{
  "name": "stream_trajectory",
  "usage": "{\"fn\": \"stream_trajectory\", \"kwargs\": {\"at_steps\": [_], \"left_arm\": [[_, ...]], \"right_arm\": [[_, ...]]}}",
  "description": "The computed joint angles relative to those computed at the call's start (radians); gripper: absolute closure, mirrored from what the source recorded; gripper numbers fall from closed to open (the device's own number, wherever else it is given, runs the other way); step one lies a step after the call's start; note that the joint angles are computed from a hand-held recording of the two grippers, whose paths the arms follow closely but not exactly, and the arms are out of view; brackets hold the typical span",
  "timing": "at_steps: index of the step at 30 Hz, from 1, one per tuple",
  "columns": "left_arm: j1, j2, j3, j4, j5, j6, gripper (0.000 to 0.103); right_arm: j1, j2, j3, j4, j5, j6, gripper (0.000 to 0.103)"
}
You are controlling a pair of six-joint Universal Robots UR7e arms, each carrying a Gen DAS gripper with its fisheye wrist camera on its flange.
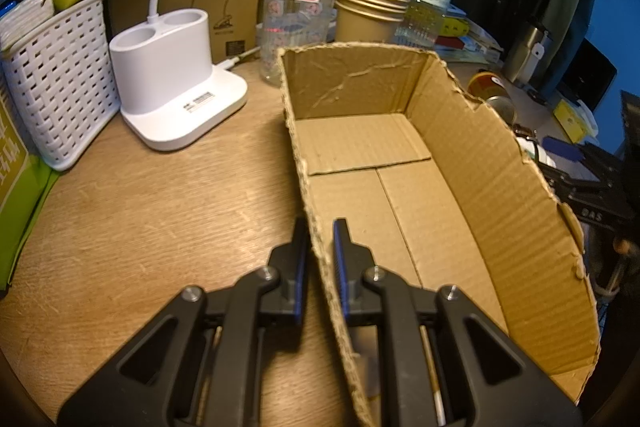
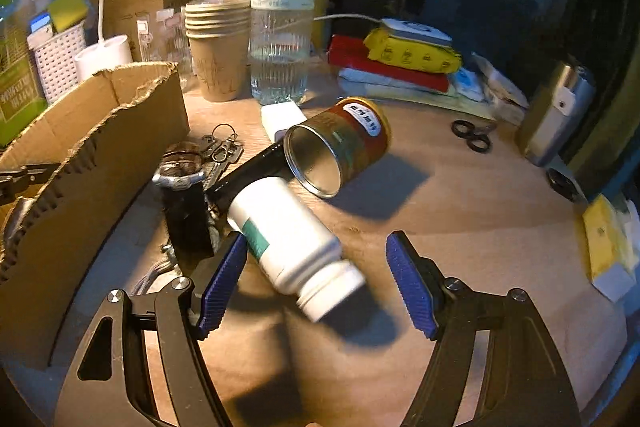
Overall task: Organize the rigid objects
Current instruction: 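Grasp the white pill bottle with the right gripper and lift it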
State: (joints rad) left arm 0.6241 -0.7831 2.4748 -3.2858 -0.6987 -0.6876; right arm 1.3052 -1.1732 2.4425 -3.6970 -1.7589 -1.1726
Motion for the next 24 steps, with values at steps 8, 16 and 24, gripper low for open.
{"fn": "stream_trajectory", "kwargs": {"at_steps": [8, 16, 24], "left_arm": [[0.0, 0.0, 0.0, 0.0, 0.0, -0.001, 0.09], [0.0, 0.0, 0.001, -0.002, 0.0, 0.0, 0.09], [0.0, 0.006, -0.002, -0.006, 0.001, 0.002, 0.09]], "right_arm": [[0.019, 0.012, -0.027, 0.083, -0.018, -0.01, 0.029], [0.022, 0.052, -0.008, 0.0, -0.05, -0.028, 0.056], [0.014, 0.06, 0.026, -0.11, -0.071, -0.014, 0.057]]}}
